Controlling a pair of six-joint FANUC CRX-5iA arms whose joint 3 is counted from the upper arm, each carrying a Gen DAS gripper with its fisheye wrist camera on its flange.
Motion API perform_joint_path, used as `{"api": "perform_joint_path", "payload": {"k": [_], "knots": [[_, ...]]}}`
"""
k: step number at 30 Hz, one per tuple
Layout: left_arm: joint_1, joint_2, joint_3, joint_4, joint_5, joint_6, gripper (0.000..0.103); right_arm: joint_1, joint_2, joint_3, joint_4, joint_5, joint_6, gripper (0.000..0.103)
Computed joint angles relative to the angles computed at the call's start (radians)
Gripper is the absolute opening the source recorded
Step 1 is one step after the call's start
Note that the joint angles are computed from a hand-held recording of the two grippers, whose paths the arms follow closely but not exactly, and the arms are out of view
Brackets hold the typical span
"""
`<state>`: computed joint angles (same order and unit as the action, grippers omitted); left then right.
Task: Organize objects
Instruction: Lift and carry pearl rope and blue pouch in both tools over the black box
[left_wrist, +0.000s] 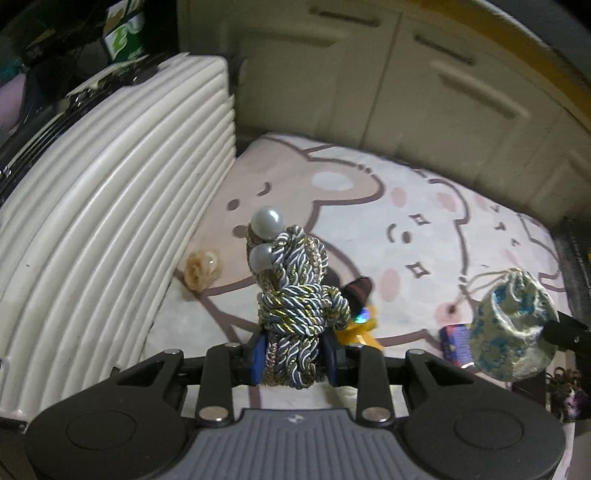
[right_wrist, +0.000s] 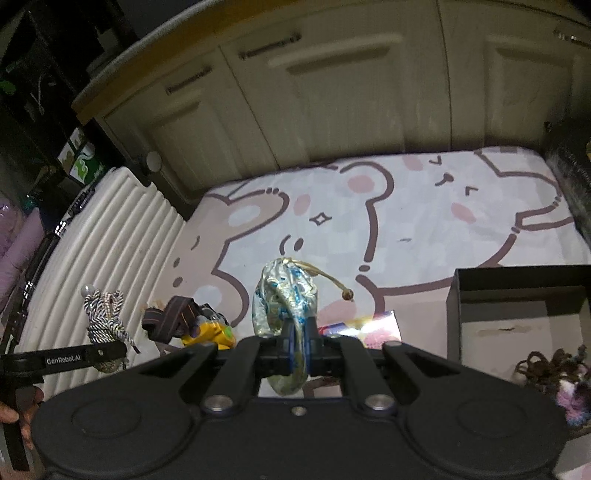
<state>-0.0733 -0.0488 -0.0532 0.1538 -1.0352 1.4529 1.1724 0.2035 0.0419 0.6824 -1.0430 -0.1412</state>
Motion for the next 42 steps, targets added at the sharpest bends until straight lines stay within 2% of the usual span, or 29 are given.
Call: {"api": "perform_joint_path", "payload": {"k": [24,42], "knots": [[-0.079,-0.064,-0.045,0.066,0.054,-0.016,0.032,0.069,-0.086,-0.07,0.103,-0.063,-0.05,0.005],[-0.186,-0.014,-0.008,0.102,0.08,-0.028,0.032,0.109,-0.243,-0.245,0.196,-0.159,-0.26,0.006]]}}
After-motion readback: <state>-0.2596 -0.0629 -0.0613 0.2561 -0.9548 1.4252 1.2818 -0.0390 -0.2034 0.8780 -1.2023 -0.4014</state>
